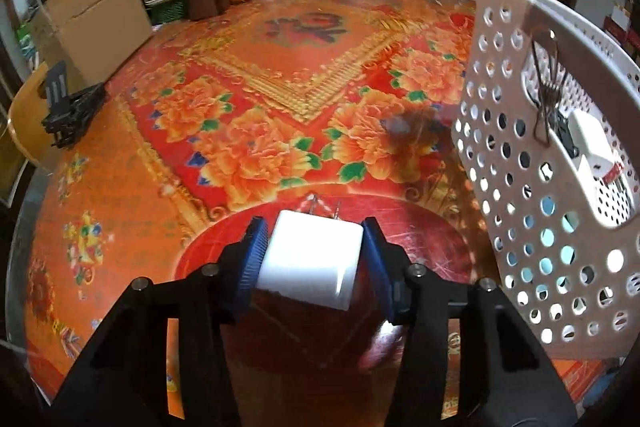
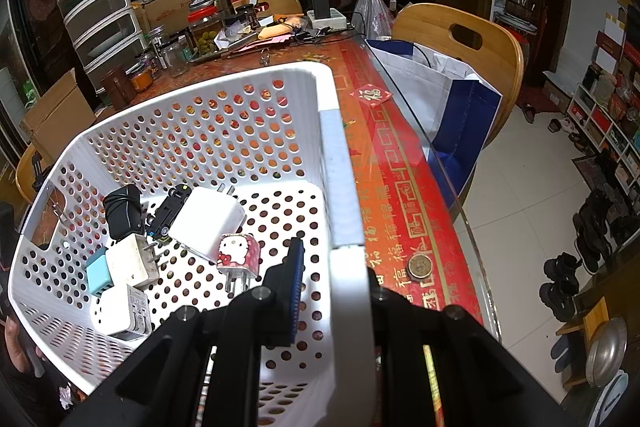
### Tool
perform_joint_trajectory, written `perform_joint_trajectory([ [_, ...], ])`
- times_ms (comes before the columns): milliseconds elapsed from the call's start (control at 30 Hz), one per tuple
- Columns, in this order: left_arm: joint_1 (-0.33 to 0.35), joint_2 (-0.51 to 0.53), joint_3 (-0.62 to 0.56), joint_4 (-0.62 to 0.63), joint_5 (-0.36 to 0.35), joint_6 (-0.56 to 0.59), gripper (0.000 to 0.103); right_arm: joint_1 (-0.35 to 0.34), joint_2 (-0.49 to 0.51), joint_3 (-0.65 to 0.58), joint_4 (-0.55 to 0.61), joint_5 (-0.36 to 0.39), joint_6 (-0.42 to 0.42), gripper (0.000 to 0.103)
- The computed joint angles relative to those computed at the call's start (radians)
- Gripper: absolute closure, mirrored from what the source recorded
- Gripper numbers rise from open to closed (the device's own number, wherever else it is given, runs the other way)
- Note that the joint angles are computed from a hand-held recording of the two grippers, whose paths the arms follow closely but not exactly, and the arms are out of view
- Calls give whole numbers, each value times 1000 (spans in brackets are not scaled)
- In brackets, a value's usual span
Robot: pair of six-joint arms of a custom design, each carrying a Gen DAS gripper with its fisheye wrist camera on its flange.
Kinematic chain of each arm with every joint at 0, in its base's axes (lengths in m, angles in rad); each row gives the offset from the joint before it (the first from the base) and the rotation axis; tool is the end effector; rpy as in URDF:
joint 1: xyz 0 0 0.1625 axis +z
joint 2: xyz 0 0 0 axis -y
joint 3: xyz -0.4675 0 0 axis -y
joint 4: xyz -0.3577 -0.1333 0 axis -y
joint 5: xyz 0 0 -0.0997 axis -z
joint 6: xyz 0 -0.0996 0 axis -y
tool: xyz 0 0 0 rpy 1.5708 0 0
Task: Organize rigid objects
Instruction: 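Grasp the white plug charger with prongs using the left tool, then carry the white plug charger into the basket with the left tool and release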
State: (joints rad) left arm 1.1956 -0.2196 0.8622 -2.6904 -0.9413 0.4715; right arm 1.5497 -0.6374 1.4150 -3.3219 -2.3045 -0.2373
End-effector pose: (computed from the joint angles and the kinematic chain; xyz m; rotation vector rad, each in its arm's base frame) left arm -0.1396 -0.8781 0.0242 0.8259 2.3029 -0.5541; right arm 0.0508 -0.7491 0.2306 -0.1995 -2.1502 1.0058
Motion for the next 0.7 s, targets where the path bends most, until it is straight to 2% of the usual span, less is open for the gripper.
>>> perform_joint_trajectory([
  [67, -5, -12, 27, -73, 15, 21, 59, 0, 0, -1, 3, -2, 1, 87],
  [133, -18, -3, 30, -177, 71, 80, 59, 1, 0, -1, 4, -2, 0, 87],
  [200, -26, 9, 7, -228, 109, 109, 59, 0, 0, -1, 4, -1, 0, 87],
  [367, -33, 23, -68, -210, 149, 100, 59, 1, 0, -1, 5, -2, 0, 87],
  [700, -73, -1, -59, -232, 116, 121, 60, 1, -1, -1, 5, -3, -3, 87],
])
